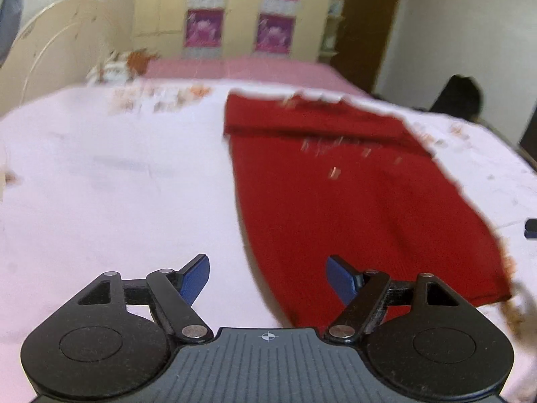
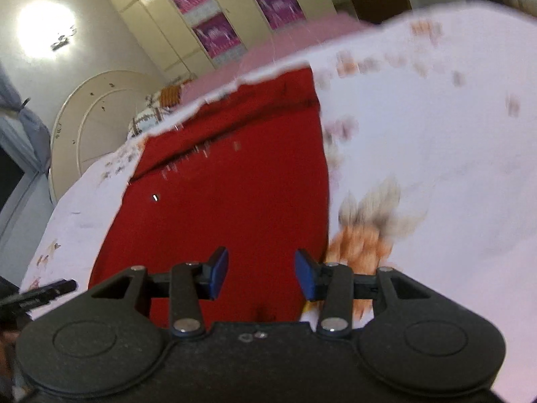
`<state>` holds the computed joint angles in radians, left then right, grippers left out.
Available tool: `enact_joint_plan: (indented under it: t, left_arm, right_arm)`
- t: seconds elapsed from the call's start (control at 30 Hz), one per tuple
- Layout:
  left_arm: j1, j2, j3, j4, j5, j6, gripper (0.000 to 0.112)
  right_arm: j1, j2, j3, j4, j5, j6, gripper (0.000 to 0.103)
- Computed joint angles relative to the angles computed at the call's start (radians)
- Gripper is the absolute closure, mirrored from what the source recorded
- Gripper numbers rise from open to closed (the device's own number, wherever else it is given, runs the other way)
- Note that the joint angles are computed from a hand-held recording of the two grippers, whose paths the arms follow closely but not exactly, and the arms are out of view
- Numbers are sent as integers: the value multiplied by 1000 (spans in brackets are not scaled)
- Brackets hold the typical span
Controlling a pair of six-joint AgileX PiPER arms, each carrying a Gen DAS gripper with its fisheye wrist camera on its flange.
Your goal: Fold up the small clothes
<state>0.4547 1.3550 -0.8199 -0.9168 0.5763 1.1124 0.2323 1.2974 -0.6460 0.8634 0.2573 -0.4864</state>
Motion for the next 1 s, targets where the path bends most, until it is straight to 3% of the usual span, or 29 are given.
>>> enact_joint_plan:
  t: [0.1, 0.13, 0.23, 0.3, 0.37, 0.47, 0.53, 0.6, 0.63, 0.7, 0.8, 0.9, 1.0]
  left_arm:
    - [98, 58, -239, 0, 181, 153, 36]
    - [100, 96, -339, 30, 216, 154, 36]
    - [138, 190, -577, 103, 422, 186, 36]
    - [161, 186, -630, 177, 432, 243, 36]
    - [198, 245, -733, 198, 494, 270, 36]
    - [166, 345, -843, 268, 400, 313, 35]
    - [107, 452, -928, 326, 314, 153, 36]
    - [46, 523, -971, 282, 309, -2, 36]
    - [6, 532, -933, 247, 247, -23, 36]
    - [-102, 579, -867, 195, 76, -107, 36]
    - [-243, 766, -990, 219, -52, -367, 36]
    - [-347, 965, -1225, 388, -75, -624, 36]
    - [-415, 1163, -1522, 537, -7, -844, 36]
  right_arm:
    - [-29, -84, -125, -229, 112, 93, 53]
    - [-44, -80, -183, -251, 143, 77, 50]
    - [-49, 10, -419, -441, 252, 200, 50]
    - [-39, 10, -492, -499, 295, 182, 47]
    - [-41, 7, -516, -525, 324, 175, 44]
    - [-23, 65, -557, -550, 371, 166, 44]
    - [8, 134, -594, -605, 349, 173, 44]
    - [-2, 245, -639, -523, 292, 137, 47]
    - [-3, 307, -671, -500, 262, 146, 49]
    - [21, 440, -731, -572, 157, 257, 60]
    - [62, 656, -886, -841, 67, 557, 72]
    - [86, 854, -1094, -1004, 69, 732, 76]
    - [102, 1049, -1359, -937, 137, 662, 80]
